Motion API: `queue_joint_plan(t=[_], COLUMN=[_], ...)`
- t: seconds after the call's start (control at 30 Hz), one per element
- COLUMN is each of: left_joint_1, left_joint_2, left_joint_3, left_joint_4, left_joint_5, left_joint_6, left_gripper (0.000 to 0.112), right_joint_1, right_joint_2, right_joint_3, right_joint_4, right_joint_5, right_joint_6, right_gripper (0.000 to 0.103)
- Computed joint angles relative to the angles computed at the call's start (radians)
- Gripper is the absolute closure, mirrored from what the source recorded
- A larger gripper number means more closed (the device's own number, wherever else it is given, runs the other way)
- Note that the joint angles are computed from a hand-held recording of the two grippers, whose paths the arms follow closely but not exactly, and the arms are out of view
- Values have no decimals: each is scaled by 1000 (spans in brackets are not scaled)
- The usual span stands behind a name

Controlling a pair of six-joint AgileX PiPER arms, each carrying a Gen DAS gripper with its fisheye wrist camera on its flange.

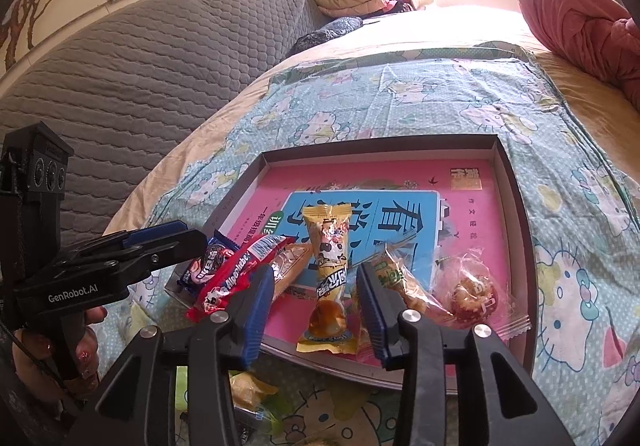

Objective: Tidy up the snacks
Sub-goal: 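Withdraw both open grippers from the tray toward the snacks on the sheet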

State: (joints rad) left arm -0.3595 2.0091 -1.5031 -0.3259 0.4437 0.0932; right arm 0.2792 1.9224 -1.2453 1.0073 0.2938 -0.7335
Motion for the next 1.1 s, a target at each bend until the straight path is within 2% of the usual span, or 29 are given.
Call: queue_joint_plan(t=[0.2,0.3,0.4,0.57,0.67,1.1], left_joint_1=[-4,-8,-21,-25,-28,-64], left_joint_2=[-39,-63,-83,-107,-120,-186], left_joint_3=[33,56,74,97,109,170], left_joint_4=[95,148,260,287,297,305], left_joint_5=[-10,-15,-18,-13,-10,10], left_joint_6=[-87,-129,-229,-260,-278,-289], left_gripper=[51,50,50,47,46,46], right_joint_1=[3,5,12,20,30,31], right_joint_2=[-37,-67,-96,-138,-158,-227], right_joint_3=[28,58,85,122,142,230], right_joint_4=[79,168,241,316,313,329], right_joint_5=[-14,-27,-44,-68,-97,-110], right_joint_6=[-98,-196,-275,-351,-339,-319], right_gripper=[57,52,48,46,38,37])
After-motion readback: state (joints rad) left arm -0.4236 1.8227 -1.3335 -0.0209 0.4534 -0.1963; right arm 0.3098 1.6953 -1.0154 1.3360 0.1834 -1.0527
